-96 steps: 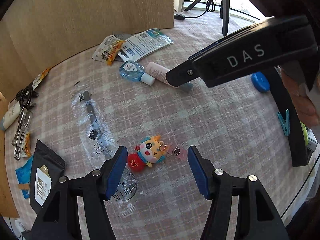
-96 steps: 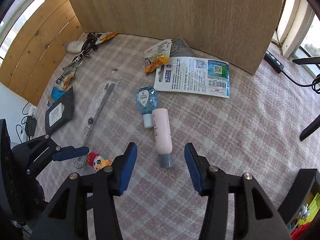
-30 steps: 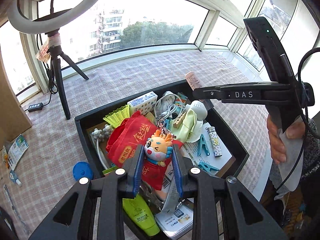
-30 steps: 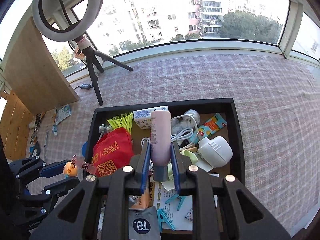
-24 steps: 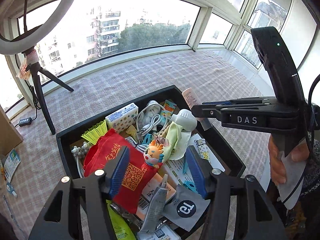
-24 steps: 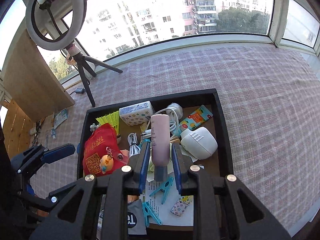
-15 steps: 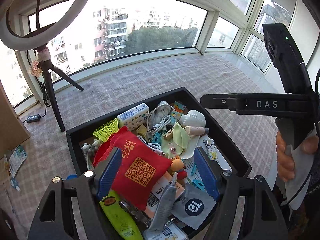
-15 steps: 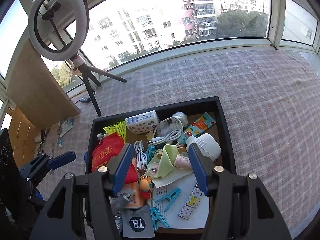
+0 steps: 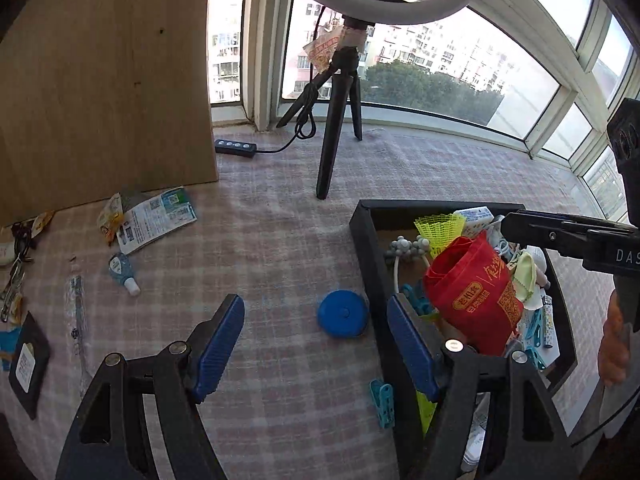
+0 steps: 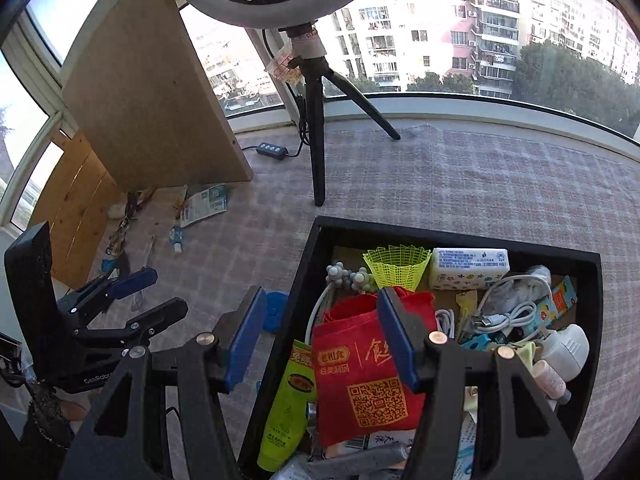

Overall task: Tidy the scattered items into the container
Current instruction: 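Carry the pink bottle and keychain to the black tray and release both, then grasp the blue hand sanitizer with the right tool while the left tool grasps the wrapped spoon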

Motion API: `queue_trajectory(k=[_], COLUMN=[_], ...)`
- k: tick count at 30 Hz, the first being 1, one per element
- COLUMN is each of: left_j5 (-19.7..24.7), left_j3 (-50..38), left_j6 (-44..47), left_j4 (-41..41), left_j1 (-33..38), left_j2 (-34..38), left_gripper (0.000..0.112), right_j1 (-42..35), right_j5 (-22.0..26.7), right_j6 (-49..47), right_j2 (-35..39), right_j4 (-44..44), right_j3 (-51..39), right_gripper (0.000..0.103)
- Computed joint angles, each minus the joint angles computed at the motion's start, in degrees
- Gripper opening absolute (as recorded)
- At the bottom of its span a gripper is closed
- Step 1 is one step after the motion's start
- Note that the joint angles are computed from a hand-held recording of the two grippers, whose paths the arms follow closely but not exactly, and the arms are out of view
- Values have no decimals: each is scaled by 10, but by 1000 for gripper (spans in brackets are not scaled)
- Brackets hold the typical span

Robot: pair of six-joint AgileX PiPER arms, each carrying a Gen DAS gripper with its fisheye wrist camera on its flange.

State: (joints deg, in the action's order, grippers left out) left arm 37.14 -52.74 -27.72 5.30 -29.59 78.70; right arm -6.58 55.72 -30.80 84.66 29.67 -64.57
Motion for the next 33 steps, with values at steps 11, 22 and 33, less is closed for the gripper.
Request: queue_trajectory(k=[11,22,33], left_j5=[-33,-61,-93], left_j3=[135,114,115], left_j6=[246,301,283], left_j4=[-98,-78,-59], left_j1=[353,434,434], left_j2=[-34,87,120], left_gripper=[70,72,71], right_j1=[269,404,434], right_j5=[-51,7,98], right_j6=[98,199,295], right_j2=[137,382,576], right_j4=[-50,-99,-154], right_j3=[-114,-375,-646], right_gripper=[57,57,57])
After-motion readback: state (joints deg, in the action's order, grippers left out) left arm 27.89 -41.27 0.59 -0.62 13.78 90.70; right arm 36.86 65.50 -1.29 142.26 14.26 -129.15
